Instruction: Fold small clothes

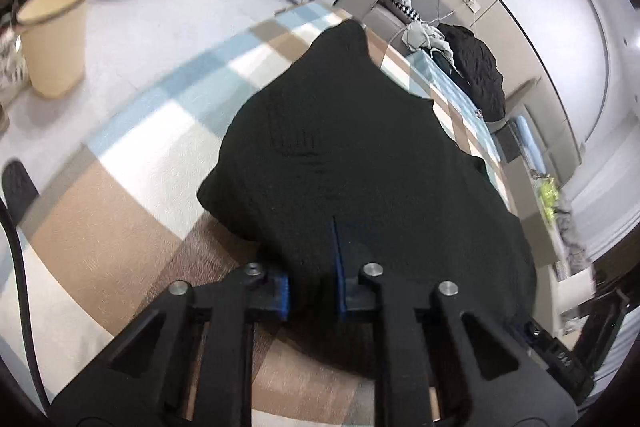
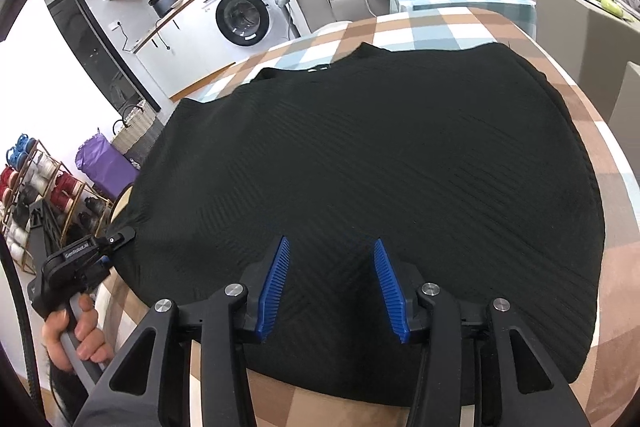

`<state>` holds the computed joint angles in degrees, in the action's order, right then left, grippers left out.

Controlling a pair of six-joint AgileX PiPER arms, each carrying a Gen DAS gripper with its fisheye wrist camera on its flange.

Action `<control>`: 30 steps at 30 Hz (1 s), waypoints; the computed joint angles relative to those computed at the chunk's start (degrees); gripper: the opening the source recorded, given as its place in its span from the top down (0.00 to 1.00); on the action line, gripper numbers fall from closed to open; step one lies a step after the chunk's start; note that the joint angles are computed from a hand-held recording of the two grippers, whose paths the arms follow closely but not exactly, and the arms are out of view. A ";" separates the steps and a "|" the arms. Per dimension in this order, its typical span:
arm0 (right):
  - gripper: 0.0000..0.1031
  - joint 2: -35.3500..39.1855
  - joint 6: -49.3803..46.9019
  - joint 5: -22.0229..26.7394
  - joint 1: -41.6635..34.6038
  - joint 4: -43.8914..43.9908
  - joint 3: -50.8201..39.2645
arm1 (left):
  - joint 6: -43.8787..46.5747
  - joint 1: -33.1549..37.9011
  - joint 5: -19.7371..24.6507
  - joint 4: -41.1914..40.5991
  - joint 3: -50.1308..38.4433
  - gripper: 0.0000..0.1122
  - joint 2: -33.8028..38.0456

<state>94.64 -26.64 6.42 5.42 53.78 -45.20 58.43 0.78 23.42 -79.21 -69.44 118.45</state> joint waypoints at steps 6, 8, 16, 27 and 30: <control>0.55 0.09 -5.12 0.12 -0.21 4.76 -0.04 | 8.99 -0.08 -1.90 -3.28 2.90 0.90 -3.59; 0.55 1.12 -4.94 0.31 -0.20 4.39 -0.74 | 7.60 -0.50 -3.19 -1.92 2.43 0.90 -3.41; 0.55 0.84 -10.24 1.32 -1.23 9.25 -0.33 | 20.22 -7.38 -11.82 -9.12 2.81 0.91 -7.23; 0.55 -5.24 -16.00 -1.71 -4.65 18.05 6.16 | 18.29 -27.10 -4.09 8.63 -12.45 0.91 -3.40; 0.55 -6.60 -13.08 -2.97 -5.81 16.26 8.01 | 10.69 -29.36 4.32 16.60 -17.61 0.85 1.39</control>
<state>88.03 -39.72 3.44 -0.39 70.04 -37.19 69.11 -28.58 27.74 -62.61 -87.05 119.84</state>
